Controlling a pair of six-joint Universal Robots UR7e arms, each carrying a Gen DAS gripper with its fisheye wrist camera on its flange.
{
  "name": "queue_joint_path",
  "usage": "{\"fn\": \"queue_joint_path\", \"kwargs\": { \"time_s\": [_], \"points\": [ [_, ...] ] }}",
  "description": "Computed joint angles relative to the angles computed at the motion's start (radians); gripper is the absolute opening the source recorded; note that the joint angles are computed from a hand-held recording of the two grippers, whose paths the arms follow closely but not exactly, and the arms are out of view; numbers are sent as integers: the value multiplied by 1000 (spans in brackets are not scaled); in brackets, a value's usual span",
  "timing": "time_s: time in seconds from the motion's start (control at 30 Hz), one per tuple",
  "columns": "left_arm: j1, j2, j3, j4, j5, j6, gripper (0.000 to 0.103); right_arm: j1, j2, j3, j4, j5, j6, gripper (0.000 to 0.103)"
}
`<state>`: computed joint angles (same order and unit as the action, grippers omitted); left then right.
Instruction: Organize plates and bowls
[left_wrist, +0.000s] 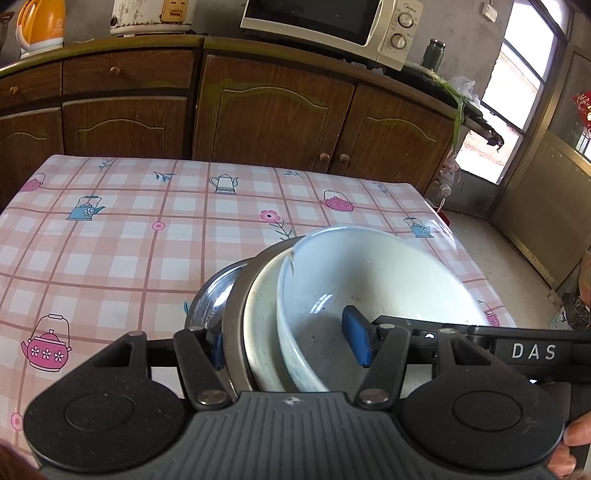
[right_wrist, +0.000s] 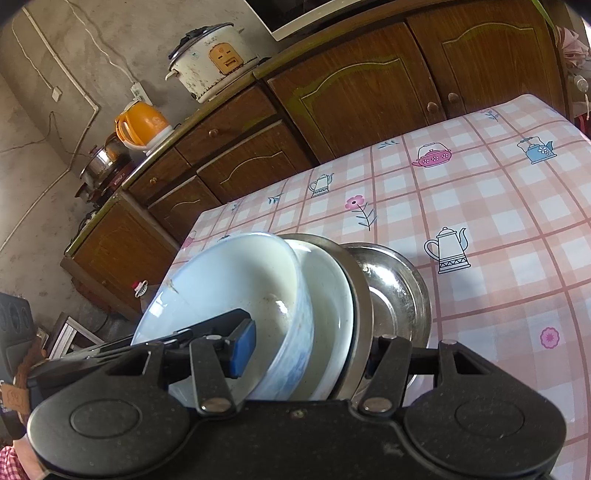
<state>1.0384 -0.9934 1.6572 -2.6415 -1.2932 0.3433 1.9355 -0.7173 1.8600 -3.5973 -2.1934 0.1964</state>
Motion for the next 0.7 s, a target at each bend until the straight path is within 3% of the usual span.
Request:
{"fn": "queue_joint_path", "kwargs": {
  "time_s": [0.7],
  "points": [
    [28,50,-36,22,50,-1,60,-78,39,-10,-8,95,1,67]
  ]
}}
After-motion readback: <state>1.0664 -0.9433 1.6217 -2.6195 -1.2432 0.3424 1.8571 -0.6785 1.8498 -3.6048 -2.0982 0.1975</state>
